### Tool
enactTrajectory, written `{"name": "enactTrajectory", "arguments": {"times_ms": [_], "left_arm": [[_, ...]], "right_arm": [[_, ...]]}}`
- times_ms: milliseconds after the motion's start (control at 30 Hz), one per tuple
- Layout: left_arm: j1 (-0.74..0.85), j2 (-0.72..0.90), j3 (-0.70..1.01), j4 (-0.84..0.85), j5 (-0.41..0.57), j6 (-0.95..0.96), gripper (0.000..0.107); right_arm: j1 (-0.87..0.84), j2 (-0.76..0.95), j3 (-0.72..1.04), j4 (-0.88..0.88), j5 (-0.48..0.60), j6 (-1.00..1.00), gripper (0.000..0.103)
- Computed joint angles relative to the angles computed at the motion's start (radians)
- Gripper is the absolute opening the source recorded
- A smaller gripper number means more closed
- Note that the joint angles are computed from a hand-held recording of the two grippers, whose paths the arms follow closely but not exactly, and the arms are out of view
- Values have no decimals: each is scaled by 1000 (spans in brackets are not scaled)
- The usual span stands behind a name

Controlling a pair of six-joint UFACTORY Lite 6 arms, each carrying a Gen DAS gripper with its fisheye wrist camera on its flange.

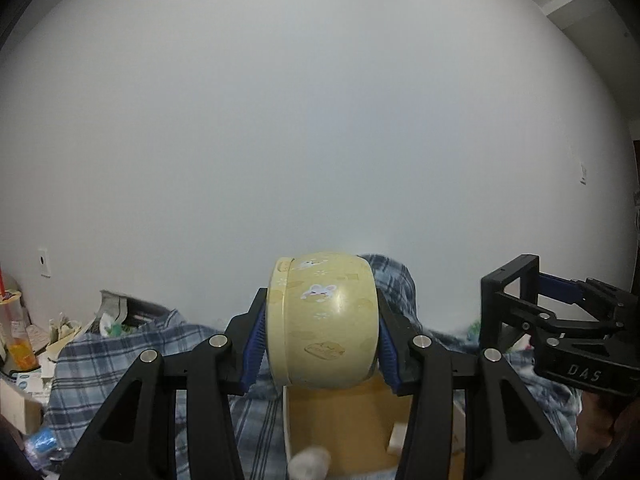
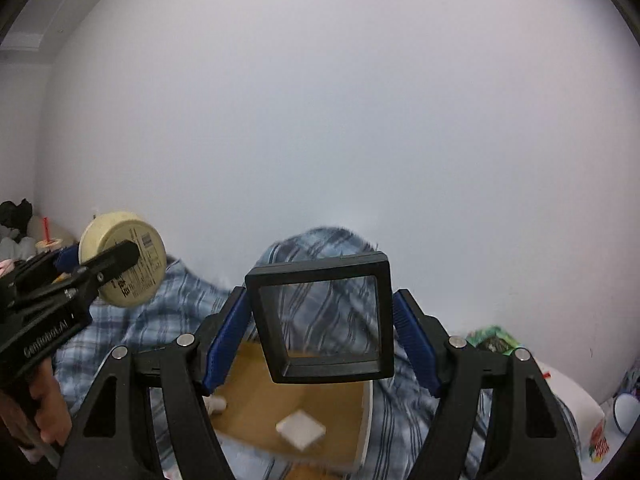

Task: Organize rigid objects
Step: 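Carry the jar into the box with the left gripper while the right gripper lowers the frame inside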

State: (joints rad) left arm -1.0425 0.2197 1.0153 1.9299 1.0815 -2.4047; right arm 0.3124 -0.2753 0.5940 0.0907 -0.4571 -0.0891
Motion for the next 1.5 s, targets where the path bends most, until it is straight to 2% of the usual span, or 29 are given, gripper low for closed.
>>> {"name": "enactTrajectory", "arguments": {"times_ms": [200, 367, 467, 567, 800, 1000, 1067, 1167, 1233, 1300, 1500], "left_arm": [[102, 126, 134, 78, -75, -22, 50], [168, 201, 161, 119, -154, -67, 50], [213, 251, 200, 129, -251, -56, 50], [254, 321, 267, 96, -356, -47, 50], [331, 471, 398, -48, -572, 45, 50], [377, 555, 456, -130, -681, 125, 50], [372, 568, 463, -147, -676, 132, 50], [372, 571, 457, -146, -678, 104, 52], [371, 570, 456, -139, -673, 98, 77], [350, 544, 423, -80, -619, 42, 79], [285, 421, 362, -106, -523, 118, 81]], "right_arm": [[-12, 198, 128, 19, -85, 37, 71], [-10, 322, 158, 16, -128, 56, 71], [-14, 410, 205, -12, -108, 79, 71], [-34, 529, 293, -99, -41, 149, 71], [-95, 796, 510, -561, 138, 601, 71], [-117, 896, 591, -915, 186, 949, 70], [-123, 898, 589, -964, 172, 997, 69], [-110, 890, 584, -934, 178, 960, 69], [-109, 892, 591, -926, 178, 954, 70], [-107, 882, 581, -868, 176, 897, 70], [-115, 749, 502, -693, 191, 727, 71]]}}
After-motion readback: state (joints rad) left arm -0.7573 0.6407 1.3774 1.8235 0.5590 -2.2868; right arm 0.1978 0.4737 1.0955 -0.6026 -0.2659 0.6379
